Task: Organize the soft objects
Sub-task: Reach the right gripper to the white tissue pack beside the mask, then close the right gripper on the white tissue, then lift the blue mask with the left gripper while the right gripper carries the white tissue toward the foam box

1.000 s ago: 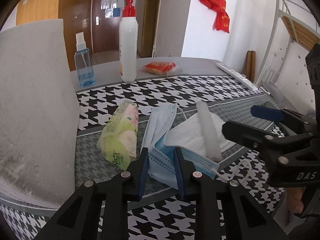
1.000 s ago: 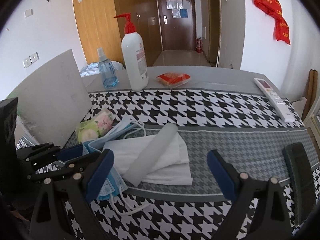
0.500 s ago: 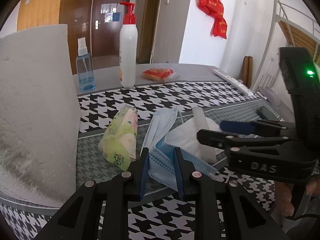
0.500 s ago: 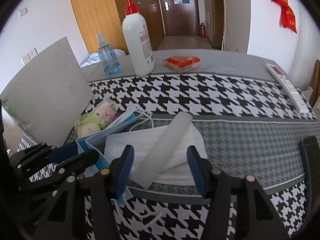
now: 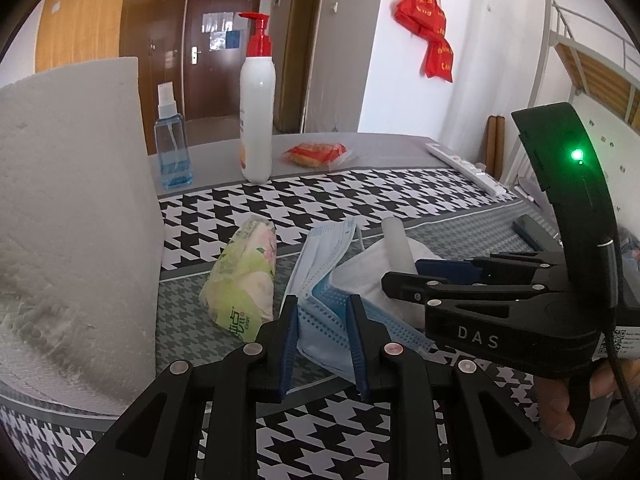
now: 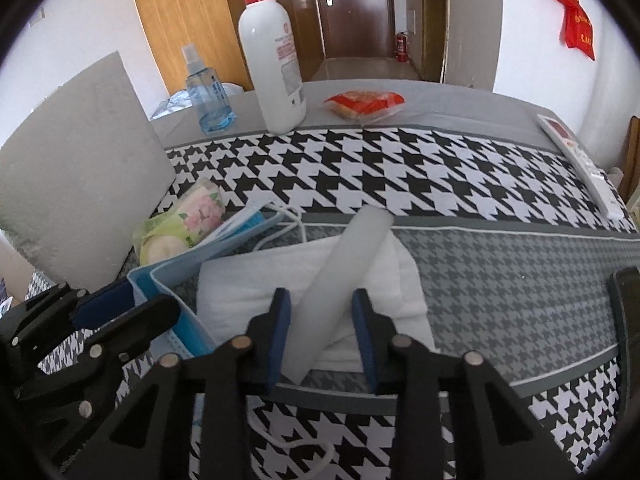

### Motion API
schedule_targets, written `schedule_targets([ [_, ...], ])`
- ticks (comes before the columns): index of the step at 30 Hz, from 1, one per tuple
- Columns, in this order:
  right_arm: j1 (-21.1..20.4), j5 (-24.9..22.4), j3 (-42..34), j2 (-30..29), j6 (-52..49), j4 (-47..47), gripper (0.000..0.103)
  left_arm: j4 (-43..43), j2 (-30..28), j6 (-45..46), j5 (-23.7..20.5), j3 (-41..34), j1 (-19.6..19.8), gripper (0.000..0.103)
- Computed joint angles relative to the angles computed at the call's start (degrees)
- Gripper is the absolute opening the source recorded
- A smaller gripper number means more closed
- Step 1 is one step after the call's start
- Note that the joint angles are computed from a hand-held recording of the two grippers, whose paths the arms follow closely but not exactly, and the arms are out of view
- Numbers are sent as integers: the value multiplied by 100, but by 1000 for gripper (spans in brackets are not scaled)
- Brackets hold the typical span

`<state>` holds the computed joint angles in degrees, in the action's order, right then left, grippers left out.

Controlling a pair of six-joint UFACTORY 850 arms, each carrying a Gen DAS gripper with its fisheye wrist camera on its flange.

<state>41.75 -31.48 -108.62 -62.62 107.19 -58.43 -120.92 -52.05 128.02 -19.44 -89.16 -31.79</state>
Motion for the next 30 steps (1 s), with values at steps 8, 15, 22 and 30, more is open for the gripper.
schedule_targets([
  [8, 99, -152, 106, 124, 238, -350, 18, -101, 10, 63, -28, 20, 7, 23],
  [15, 195, -388, 240, 302, 543, -752, 18, -392, 56, 336, -117, 87, 18, 21],
  [22, 304, -612, 538, 540, 1003, -1159, 18, -876, 196, 946, -284, 271, 9, 13],
  [30, 427, -821, 826, 754, 1457, -1555, 18, -1309, 375, 1478, -418, 467, 3, 10],
])
